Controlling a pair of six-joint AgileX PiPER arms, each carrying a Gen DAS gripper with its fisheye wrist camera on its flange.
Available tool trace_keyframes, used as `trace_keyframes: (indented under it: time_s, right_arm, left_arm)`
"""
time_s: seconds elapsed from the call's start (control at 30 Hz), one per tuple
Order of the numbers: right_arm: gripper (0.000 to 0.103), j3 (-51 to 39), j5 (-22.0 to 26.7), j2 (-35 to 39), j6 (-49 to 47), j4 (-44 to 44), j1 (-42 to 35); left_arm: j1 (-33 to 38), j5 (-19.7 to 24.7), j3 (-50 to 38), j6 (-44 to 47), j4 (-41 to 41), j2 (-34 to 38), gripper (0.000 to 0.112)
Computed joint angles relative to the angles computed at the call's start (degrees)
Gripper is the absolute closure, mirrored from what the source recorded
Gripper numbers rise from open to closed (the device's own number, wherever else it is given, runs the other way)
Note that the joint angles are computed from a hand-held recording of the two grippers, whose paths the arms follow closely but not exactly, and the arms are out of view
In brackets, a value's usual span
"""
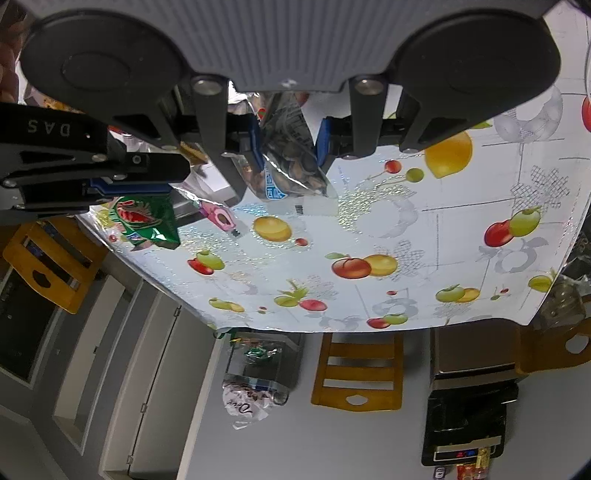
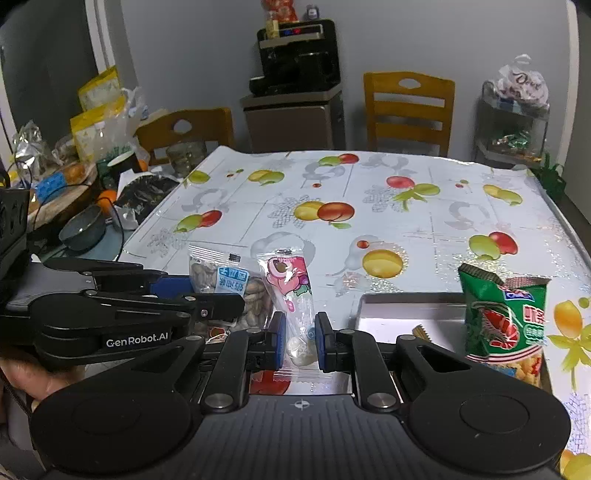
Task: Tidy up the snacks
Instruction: 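Carry the nut bag with the left tool over the tray while the right tool carries the pink packet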
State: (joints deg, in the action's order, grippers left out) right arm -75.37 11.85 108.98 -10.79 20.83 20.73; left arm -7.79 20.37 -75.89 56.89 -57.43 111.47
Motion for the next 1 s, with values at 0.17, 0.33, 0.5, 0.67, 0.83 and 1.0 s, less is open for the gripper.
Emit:
trace_keyframes:
  time_s: [0.17,0.33,0.5,0.67,0.83,1.0]
  right_arm:
    - [0.085,2.57,-1.46,-1.81,1.76,-1.23,-0.48]
    - [0.085,4.70,-2.60,-3.27,4.85,-3.76,-0.93]
    - [0.085,6.61,-3.53,-4.63,7.95,-6.44,-1.46]
    - [0.085,7.88,-4.15,-5.59,9.29,-7.57,-2.20]
    - [0.085,9.04,-4.73,-6.50,13.26,-11.08,-2.97]
    - [0.085,9.89,-5.16,-7.03,16.06,-13.57,-3.80]
  left_arm:
    - [-0.93,0.41,0.09,1.96,-1.80,-0.58,0.087]
    - [-2.00,0.86,-0.28,2.83,-2.62,-0.75,0.087]
    - [-2.80,1.38,-0.86,3.38,-3.20,-0.58,0.087]
    - [-3.71,1.89,-1.95,3.23,-2.92,-0.06,0.087]
    - [-4.48,2.53,-3.71,2.94,-2.35,0.99,0.087]
    - [-5.52,3.02,-5.38,2.31,-1.71,1.94,0.087]
